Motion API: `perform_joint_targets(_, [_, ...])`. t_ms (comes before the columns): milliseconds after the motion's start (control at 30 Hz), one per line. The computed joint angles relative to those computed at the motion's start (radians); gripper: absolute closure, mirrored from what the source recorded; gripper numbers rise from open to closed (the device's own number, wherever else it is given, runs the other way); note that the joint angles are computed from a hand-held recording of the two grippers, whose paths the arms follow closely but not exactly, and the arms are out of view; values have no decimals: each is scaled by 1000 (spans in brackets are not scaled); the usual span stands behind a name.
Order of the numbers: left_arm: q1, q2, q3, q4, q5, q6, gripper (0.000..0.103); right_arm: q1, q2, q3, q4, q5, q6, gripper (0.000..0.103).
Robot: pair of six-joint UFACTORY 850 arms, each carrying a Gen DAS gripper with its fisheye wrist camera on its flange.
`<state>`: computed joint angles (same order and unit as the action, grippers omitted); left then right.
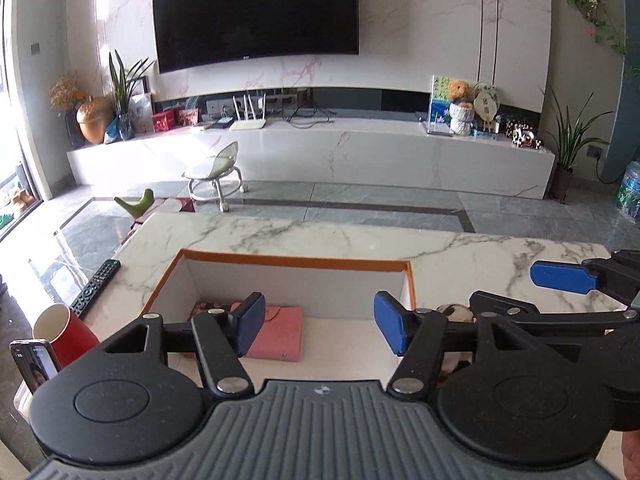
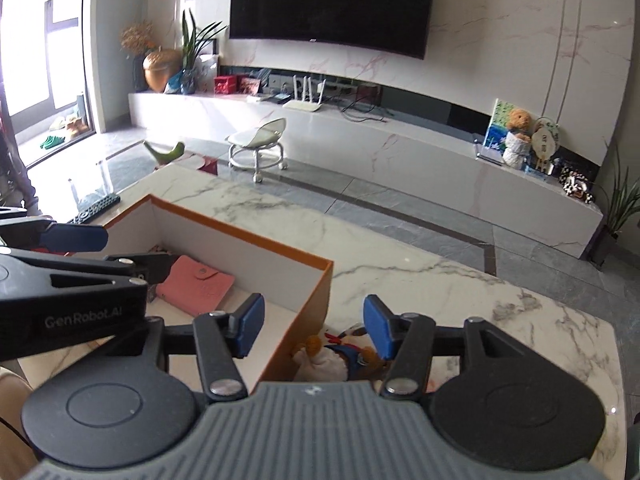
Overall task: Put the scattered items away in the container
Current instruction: 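Lift both tools out of the box and back toward the table items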
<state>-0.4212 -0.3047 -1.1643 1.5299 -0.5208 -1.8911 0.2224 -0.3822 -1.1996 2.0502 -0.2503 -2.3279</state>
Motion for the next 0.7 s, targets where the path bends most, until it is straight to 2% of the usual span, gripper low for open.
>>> perform_joint_targets(100, [-39, 11, 25, 170, -47, -163, 21, -26, 59, 73, 259, -35, -238, 44])
perform_joint_targets(167, [-58, 11, 20, 193, -51, -193, 20, -45, 95, 115, 388, -60, -349, 43])
perform_joint_targets(333, [-88, 15, 24, 285, -25, -299, 16, -91, 168, 207, 619, -110, -530, 32])
perform_joint_targets(467, [-103, 15, 33, 390, 5, -420, 15, -143, 217, 273, 644, -152, -536, 24])
perform_joint_targets(700, [-116, -8, 42, 591, 57, -619, 15, -235, 267, 360, 713, -204, -533, 24])
